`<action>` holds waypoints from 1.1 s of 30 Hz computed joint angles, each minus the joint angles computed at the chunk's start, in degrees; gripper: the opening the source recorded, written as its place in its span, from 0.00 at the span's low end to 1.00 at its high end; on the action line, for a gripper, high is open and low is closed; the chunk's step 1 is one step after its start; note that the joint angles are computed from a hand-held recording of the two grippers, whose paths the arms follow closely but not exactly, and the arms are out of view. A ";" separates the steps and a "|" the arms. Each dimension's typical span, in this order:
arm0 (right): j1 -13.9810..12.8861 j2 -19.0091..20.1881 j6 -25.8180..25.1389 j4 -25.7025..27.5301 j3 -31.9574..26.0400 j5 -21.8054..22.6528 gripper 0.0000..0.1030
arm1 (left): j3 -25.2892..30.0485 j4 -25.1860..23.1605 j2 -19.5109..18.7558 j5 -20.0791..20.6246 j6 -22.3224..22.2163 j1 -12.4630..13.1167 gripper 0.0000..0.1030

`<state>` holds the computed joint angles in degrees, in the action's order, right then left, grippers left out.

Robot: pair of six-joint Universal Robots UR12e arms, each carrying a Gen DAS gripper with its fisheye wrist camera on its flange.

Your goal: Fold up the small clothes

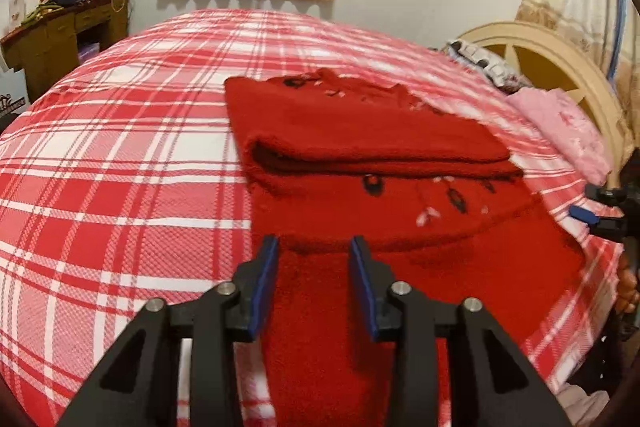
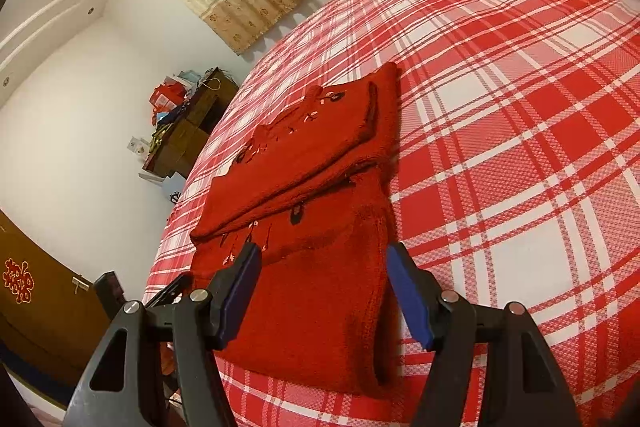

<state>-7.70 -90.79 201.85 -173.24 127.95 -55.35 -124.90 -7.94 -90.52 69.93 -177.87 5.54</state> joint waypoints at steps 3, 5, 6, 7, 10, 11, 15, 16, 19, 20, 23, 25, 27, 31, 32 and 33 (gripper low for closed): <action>0.02 0.04 -0.12 0.28 -0.02 -0.59 0.64 | -0.47 0.17 0.71 -0.40 2.33 -0.48 0.32; 0.39 -0.18 -1.06 0.97 -0.16 -2.11 0.64 | -0.11 -0.62 0.30 1.55 3.41 -1.26 0.32; 0.62 -0.40 -1.95 1.36 -0.23 -3.16 0.64 | 0.13 -1.01 -0.07 2.48 3.29 -1.53 0.32; 0.97 -0.69 -3.06 1.75 -0.30 -4.45 0.64 | 0.34 -1.38 -0.37 3.17 2.86 -1.63 0.32; 2.42 -1.49 -7.89 3.36 -0.73 -9.78 0.64 | 0.62 -0.85 -0.98 3.40 0.27 -1.15 0.33; 2.77 -1.50 -9.10 3.76 -0.90 -11.08 0.64 | 0.73 -0.99 -1.06 3.29 -0.25 -0.95 0.35; 3.99 -1.18 -14.17 5.22 -1.64 -14.45 0.64 | 1.27 -2.18 -1.48 1.05 -0.98 -0.09 0.35; 4.38 -0.98 -15.17 5.31 -1.86 -15.36 0.64 | 1.32 -2.14 -1.55 0.99 -0.78 -0.14 0.35; 5.63 0.19 -17.98 5.41 -2.90 -17.78 0.64 | 1.47 -2.10 -1.68 1.03 -0.50 -0.34 0.31; 5.94 0.60 -18.46 5.36 -3.23 -18.10 0.64 | 1.44 -2.09 -1.68 0.67 -0.60 -0.27 0.24; 6.91 2.41 -20.39 5.14 -4.84 -18.58 0.64 | 1.18 -1.50 -1.58 0.85 -1.06 -0.39 0.15; 8.01 3.45 -22.23 5.84 -5.95 -20.46 0.64 | 0.98 -1.01 -1.51 1.57 -0.71 -0.65 0.14; 9.31 4.54 -24.05 7.06 -7.10 -23.57 0.64 | 1.04 -0.94 -1.54 2.43 -0.20 -1.02 0.13; 10.81 5.21 -27.36 8.83 -7.78 -26.24 0.10 | 1.36 -1.22 -1.65 3.82 -0.35 -1.47 0.11; 11.49 5.10 -27.86 8.88 -7.74 -28.89 0.10 | 1.37 -1.31 -1.58 4.17 -0.41 -1.55 0.10; 11.54 4.72 -27.82 7.75 -7.23 -29.13 0.10 | 1.36 -1.28 -1.46 4.61 -0.50 -1.69 0.09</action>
